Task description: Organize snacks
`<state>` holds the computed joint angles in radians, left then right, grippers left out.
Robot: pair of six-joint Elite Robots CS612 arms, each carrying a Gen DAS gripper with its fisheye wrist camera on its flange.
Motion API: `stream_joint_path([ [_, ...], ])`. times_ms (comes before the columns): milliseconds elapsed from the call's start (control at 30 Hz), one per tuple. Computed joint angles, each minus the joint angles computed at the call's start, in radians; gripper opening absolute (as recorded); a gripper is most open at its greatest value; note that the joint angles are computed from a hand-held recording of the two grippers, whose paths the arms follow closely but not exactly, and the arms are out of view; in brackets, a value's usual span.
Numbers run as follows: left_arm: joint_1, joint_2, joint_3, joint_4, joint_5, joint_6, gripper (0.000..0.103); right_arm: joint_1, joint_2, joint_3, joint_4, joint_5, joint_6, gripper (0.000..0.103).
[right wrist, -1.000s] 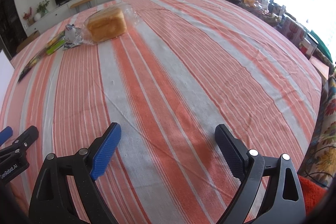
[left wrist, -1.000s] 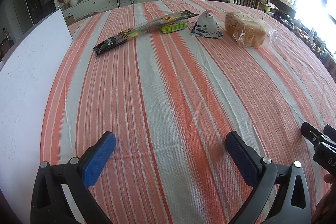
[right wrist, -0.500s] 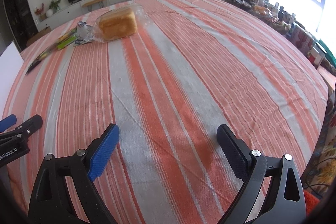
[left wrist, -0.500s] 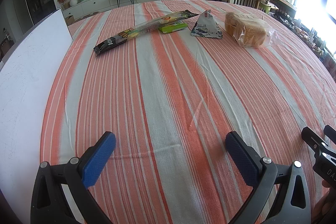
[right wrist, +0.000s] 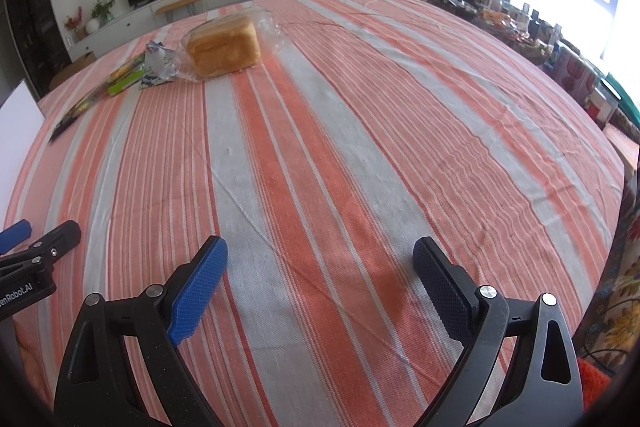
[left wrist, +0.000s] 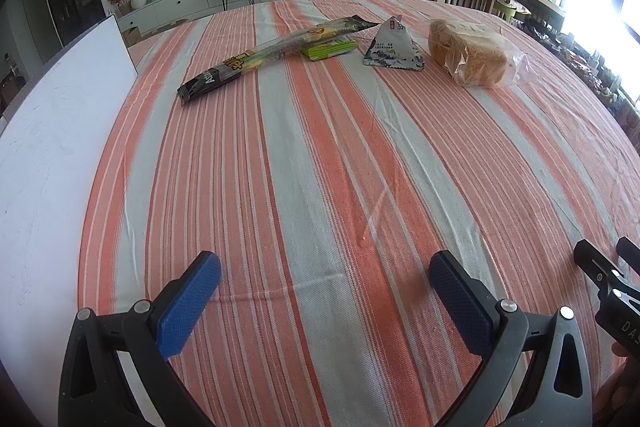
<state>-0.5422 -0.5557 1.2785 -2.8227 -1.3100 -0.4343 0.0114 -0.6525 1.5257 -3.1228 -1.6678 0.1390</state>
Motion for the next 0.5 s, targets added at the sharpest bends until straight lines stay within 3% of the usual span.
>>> stream_joint_path([
  [133,0.013,-0.014,-0.032,0.141,-0.069,-0.028,0.103,0.0,0.0,0.001,-0.002,0.001,0.0,0.096],
  [300,0.032,-0.043,-0.056,0.149,-0.185,0.033,0.103,0.0,-0.001,0.001,-0.001,0.001,0.001,0.096],
  [367,0.041,-0.044,-0.095,0.18,-0.193,0.085,0.103,0.0,-0.001,0.002,-0.002,0.002,0.0,0.096],
  [500,0.068,-0.016,-0.206,0.272,-0.14,0.168,0.103,0.0,-0.001,0.001,-0.002,0.002,0.0,0.096],
])
